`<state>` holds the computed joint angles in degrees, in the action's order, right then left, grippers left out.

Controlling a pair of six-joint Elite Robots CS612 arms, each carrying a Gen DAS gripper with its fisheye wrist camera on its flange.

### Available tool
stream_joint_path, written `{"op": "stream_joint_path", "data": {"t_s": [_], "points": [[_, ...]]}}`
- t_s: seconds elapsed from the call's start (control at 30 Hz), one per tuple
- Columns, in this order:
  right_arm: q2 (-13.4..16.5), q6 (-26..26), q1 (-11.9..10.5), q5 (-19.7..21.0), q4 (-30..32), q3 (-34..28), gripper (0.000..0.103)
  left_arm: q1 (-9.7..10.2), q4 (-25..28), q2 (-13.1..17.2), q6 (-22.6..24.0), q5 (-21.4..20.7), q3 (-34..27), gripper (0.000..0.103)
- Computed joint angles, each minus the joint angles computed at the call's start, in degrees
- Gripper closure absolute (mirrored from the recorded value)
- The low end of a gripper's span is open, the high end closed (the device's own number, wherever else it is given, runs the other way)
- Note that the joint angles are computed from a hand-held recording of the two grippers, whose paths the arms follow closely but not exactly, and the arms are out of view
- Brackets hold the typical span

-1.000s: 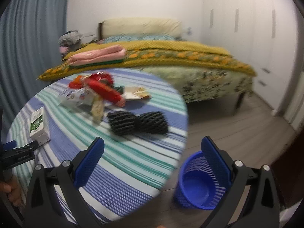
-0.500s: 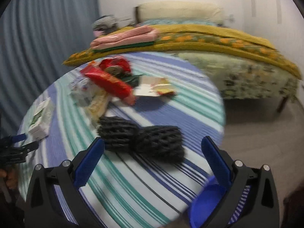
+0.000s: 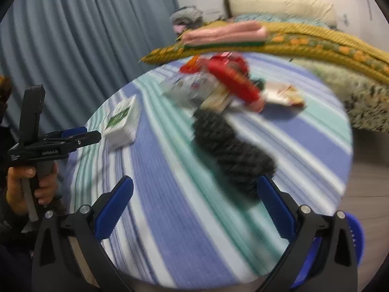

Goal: Collect trash
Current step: 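Grasp the milk carton with the left tool while the right tool grasps the black mesh net, then carry both items to the blue wastebasket and open both tools to drop them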

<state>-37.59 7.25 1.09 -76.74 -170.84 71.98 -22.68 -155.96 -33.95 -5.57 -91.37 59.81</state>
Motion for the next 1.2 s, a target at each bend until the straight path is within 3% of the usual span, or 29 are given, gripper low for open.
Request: {"op": "stream_joint_path", "data": {"t_s": [0.07,0.27,0.33,0.43,0.5,0.63,0.73,0.9,0.97,1.03,1.1,1.2], "points": [[0.3,-0.5,0.1,-3.6,1.8,-1.4,0.005,-0.75,2.6,1.8,-1.3,1.1,-3.7,0.004],[2.1,-3.8,0.2,-6.0,6.6,-4.6,0.005,-2.84,7.6,5.0,2.4,10.9,-8.9,0.004],[2.4,-3.8,0.0,-4.3,8.0,-4.9,0.005,-2.05,8.3,4.6,1.7,10.5,-8.2,0.004],[1.9,-4.8,-0.5,3.4,11.0,-4.8,0.005,-0.60,7.6,2.9,1.7,9.4,-5.2,0.004],[1.5,-5.8,-0.5,6.1,13.4,-4.8,0.005,0.29,7.1,1.9,1.6,9.0,-3.4,0.004],[1.3,-4.8,0.6,-1.0,15.9,-6.8,0.005,2.17,9.0,2.0,2.9,1.8,-4.4,0.004],[2.1,-5.6,1.2,-3.7,18.9,-9.4,0.005,2.48,11.1,3.4,4.3,-2.2,-7.8,0.004],[5.2,-8.7,2.3,-9.4,31.2,-17.9,0.005,2.01,18.7,6.8,8.5,-1.0,-15.4,0.004],[6.2,-8.6,2.2,-9.2,34.4,-20.2,0.014,2.27,22.8,8.5,8.7,-1.4,-19.0,0.011],[6.9,-8.4,2.0,-8.7,37.7,-21.9,0.052,2.50,26.2,9.7,9.0,-2.0,-21.8,0.027],[6.9,-8.2,1.8,-8.2,38.4,-22.1,0.067,2.84,28.3,10.6,9.3,-3.7,-23.4,0.044],[5.0,-6.8,1.6,-7.2,34.0,-18.7,0.068,2.98,26.0,9.8,10.2,-4.6,-21.6,0.054]]}}
